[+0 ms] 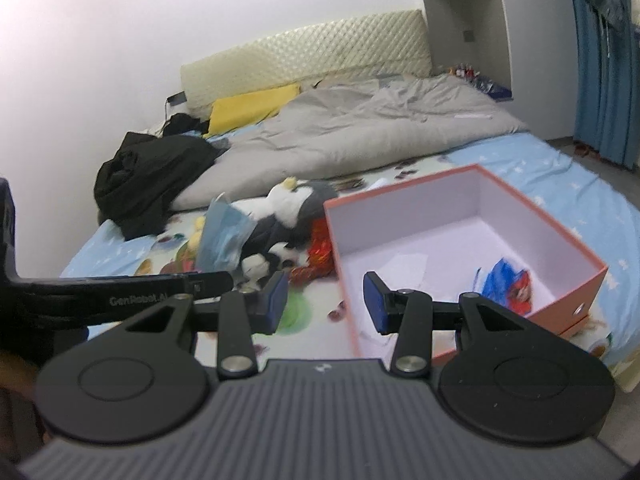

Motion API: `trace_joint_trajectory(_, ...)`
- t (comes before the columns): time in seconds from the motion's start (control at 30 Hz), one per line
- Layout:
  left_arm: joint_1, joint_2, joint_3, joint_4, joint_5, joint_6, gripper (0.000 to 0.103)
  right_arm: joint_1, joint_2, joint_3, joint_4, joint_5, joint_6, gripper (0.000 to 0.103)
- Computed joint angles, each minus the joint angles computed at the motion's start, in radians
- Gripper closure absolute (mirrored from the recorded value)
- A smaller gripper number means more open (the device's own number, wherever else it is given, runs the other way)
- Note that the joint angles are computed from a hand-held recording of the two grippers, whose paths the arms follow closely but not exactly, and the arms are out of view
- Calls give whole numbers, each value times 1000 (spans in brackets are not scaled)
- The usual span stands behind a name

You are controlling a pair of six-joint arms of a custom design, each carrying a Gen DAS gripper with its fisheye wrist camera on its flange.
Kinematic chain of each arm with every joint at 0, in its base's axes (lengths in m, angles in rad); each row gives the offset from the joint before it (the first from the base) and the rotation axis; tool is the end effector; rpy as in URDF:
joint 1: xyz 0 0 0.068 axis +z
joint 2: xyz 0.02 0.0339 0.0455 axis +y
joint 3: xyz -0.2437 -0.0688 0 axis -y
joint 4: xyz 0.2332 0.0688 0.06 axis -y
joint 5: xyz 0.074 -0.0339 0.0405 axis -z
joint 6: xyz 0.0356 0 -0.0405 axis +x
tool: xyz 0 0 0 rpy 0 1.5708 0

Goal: Organize soft objects
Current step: 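Withdraw both open grippers from the box toward the remaining items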

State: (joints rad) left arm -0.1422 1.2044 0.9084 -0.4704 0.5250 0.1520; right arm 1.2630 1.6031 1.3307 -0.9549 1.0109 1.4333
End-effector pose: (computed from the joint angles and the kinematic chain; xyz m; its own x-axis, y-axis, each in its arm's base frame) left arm 0.2437 -0.0529 0.2577 -0.6059 0.2191 -0.7647 0.5785 0.7812 -0.2345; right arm 0.1196 0.2767 0.2646 -0.4548 0.3058 -0.8364 0.2250 0.9482 0.2243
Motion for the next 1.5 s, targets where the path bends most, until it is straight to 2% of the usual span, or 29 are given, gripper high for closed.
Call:
trace_joint_trajectory(0.5, 263, -73, -127, -48, 111, 141, 64, 63, 195, 163, 32, -83, 4, 58)
trace_joint_trajectory(0.6, 297, -48, -146, -29, 113, 157, 56, 60, 220, 172, 53, -106, -8, 58)
trace_joint_trajectory(0.73, 308, 9, -155, 21, 103, 164, 55, 29, 234, 161, 102, -144, -42, 58)
trace_joint_trajectory(0.9, 290, 133, -140, 139, 71, 104, 47, -40, 237, 132, 206, -209, -155, 58)
trace_joint_trajectory(1.1, 230, 346, -65, 262, 13, 37, 47, -166, 263, 111, 353, -310, -308, 58)
trace_joint_trajectory(1.23, 196, 514, 14, 333, 6, 6, 47, -254, 317, 123, 452, -363, -395, 35)
trace_joint_trajectory(1.5, 148, 832, 204, 443, 6, -60, 47, -408, 490, 215, 559, -467, -504, 35)
